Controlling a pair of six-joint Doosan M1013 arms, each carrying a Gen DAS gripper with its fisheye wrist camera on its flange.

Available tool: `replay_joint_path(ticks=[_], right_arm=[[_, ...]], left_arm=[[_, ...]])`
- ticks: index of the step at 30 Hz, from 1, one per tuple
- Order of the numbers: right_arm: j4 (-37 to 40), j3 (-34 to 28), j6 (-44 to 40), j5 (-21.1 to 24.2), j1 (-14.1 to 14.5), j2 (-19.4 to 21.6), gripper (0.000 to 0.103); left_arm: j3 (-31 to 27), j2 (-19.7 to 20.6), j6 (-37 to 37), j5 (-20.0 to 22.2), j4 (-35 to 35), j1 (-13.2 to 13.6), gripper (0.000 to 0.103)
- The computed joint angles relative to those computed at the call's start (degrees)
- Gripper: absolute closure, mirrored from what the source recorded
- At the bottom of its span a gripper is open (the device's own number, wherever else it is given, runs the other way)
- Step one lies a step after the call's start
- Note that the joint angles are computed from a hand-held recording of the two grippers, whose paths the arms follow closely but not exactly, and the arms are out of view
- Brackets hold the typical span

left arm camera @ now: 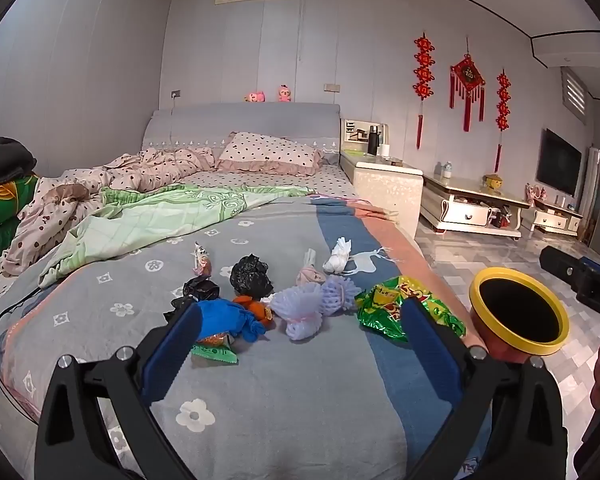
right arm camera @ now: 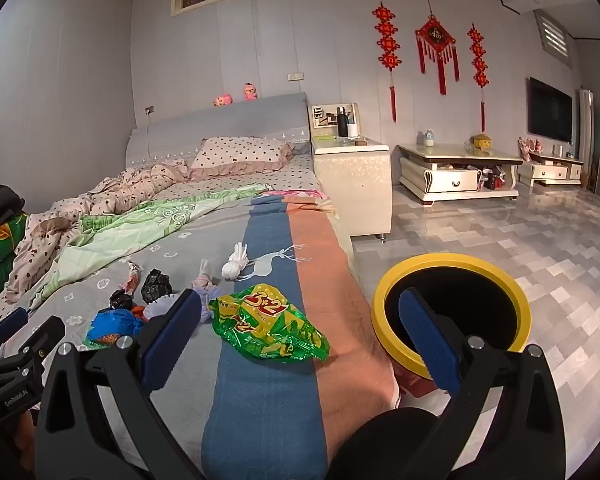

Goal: Collect trash

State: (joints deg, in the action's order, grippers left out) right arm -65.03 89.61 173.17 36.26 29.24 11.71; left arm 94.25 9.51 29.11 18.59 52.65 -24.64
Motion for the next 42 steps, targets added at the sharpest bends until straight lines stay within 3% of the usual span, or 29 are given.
replay_joint_path(ticks=[1, 11, 19, 42], right_arm=[[-0.06, -0.01, 0.02, 0.03, 0.01, 0.02, 0.008], [-0.14, 0.05, 0.02, 0.2, 0.01, 0.0, 0.008], [0.56, -0.24, -0.58, 0.24, 0.1, 0.26, 0.008], [1.57, -0.41, -1.27, 0.09, -0.11, 0.32, 0.008]], left_arm=[[0.22, -0.03, -2.31, 0.0, 3.08, -0.15, 0.007], [0.48, 0.06, -4.86, -0.08, 3.87, -0.58, 0.007], [0.1, 0.02, -1.73, -0.86, 0.66, 0.16, 0.007], [0.28, -0.06, -1.92, -1.15, 0.85, 0.26, 0.007]])
